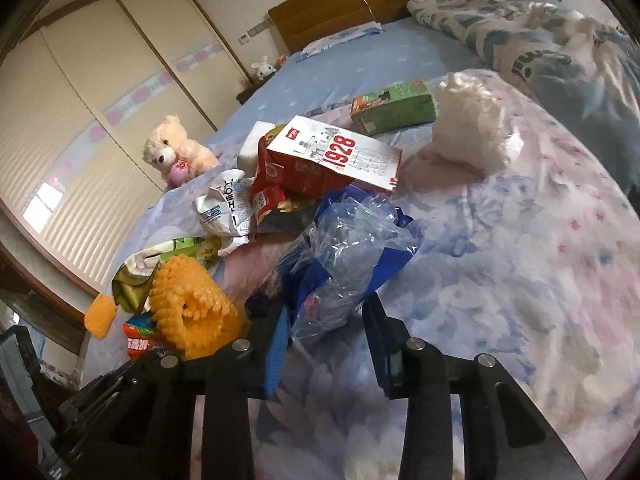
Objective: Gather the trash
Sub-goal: 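Carry both items to the bin and open both tools to drop them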
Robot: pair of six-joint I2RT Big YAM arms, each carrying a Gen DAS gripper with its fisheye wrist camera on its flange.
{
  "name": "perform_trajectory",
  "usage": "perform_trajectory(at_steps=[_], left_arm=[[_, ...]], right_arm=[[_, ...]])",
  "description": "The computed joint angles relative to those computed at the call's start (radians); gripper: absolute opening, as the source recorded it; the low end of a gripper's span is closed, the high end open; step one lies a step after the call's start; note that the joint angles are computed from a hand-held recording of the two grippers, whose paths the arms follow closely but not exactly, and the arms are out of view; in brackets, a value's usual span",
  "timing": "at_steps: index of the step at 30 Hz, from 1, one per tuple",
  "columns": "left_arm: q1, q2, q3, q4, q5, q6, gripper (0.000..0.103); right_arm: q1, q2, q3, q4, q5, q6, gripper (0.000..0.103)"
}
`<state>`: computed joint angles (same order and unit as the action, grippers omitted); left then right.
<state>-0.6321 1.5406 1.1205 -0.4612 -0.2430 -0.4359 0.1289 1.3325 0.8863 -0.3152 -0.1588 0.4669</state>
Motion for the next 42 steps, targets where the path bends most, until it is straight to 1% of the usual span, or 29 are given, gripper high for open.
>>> perform_trajectory(at_steps=[6,11,16,24,30,34,39,42], left_arm=[[-0.032,-0.038,-0.029,0.013,0.059,0.001,0.008],[-0.073,-0.034,-0.007,0.009,0.103,0.011,0.008],[-0.119,-0.02,0.025,0.012,0.112,0.039,0.008],[-0.184,0.027,0.099,0.007,0.131,0.087,0.008],[-0.231,0.087,0.194,-0.018,0.141,0.12,0.008],[-0.259,0.133,0.262,-0.045,0.152,0.143,0.008],[-0.29,0.186,0.337,-0.076,0.162,0.168,0.008],[-0.306,0.219,0.385,-0.097,0.163,0.19,0.008]], right_arm=[[-0.033,-0.089,-0.06,-0.012,-0.022,-0.013,0.036],[-0.072,-0.176,-0.113,-0.032,-0.024,-0.021,0.036],[-0.129,-0.258,-0.155,-0.063,-0.045,-0.029,0.036],[-0.224,-0.377,-0.206,-0.109,-0.047,-0.056,0.036],[-0.329,-0.448,-0.23,-0.152,-0.065,-0.086,0.036],[-0.413,-0.482,-0.234,-0.191,-0.092,-0.128,0.036],[-0.522,-0.499,-0.23,-0.229,-0.13,-0.181,0.036],[-0.594,-0.493,-0.225,-0.249,-0.171,-0.22,0.036]])
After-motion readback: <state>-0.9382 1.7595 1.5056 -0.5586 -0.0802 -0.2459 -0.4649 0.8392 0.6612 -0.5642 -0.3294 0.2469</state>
